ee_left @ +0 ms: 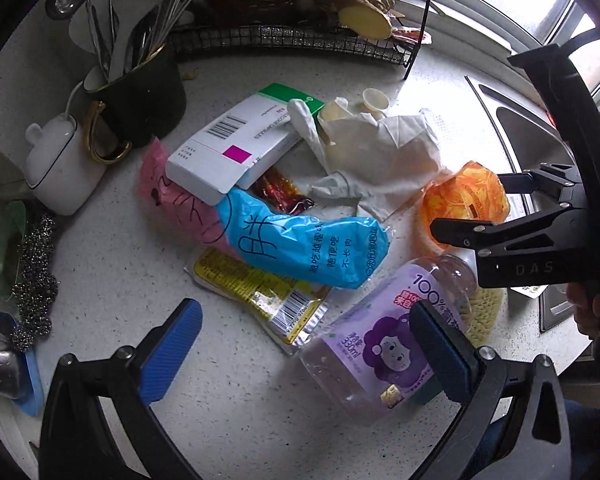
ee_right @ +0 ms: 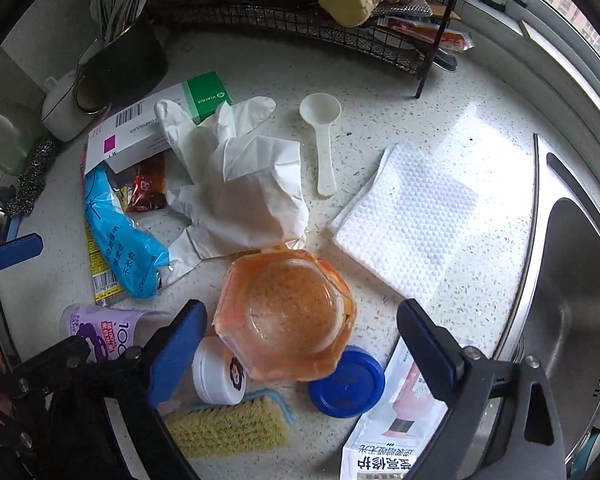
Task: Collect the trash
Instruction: 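Grasp the orange plastic cup with the right tool while the left tool approaches the grape juice bottle, then grasp the purple-labelled grape juice bottle with the left tool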
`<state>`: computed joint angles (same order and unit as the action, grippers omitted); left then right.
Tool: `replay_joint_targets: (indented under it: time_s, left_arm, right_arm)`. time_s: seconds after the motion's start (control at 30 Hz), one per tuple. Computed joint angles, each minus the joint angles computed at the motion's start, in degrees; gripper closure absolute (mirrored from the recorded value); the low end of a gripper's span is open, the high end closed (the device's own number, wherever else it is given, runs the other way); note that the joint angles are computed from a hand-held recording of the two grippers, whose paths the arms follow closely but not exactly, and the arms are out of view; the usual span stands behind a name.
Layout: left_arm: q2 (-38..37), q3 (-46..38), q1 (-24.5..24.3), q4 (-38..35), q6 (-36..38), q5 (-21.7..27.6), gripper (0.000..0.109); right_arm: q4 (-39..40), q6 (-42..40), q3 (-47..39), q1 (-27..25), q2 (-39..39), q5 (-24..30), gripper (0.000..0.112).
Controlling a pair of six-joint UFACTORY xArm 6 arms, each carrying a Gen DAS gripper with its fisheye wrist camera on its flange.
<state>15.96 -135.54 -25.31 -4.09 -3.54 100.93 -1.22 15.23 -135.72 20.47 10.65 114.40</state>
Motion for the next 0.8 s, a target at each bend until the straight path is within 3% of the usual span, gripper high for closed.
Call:
replay_joint_targets:
  time_s: [0.13, 0.2, 0.47, 0.67, 0.8]
  left_arm:
    - [-2.7, 4.0, -0.1, 2.2, 0.5, -2.2, 0.006]
    - [-3.3, 4.8, 0.1, 1.5, 1.3, -2.6, 0.006]
    - [-2.1, 1.2, 0.1, 0.1, 8.3, 0.1, 0.006]
    - [5.1, -10.4, -1.1, -3.4, 20.3, 5.5, 0.006]
    - [4.5, -8.0, -3.2, -2.3, 28.4, 4.3, 0.006]
  right_arm:
    - [2.0, -0.7, 1.7, -1.0, 0.0, 0.4, 0.031]
    - [2.8, -1.1, 2.6, -1.3, -0.1, -0.1, 0.047]
    - [0.3, -1.2, 7.8, -0.3, -5.9, -5.9, 0.048]
    - [-1.8, 2.6, -8.8, -2.4, -2.1, 2.9, 0.048]
    - [-4.6, 4.8, -10.4, -2.2, -4.5, 7.4, 0.048]
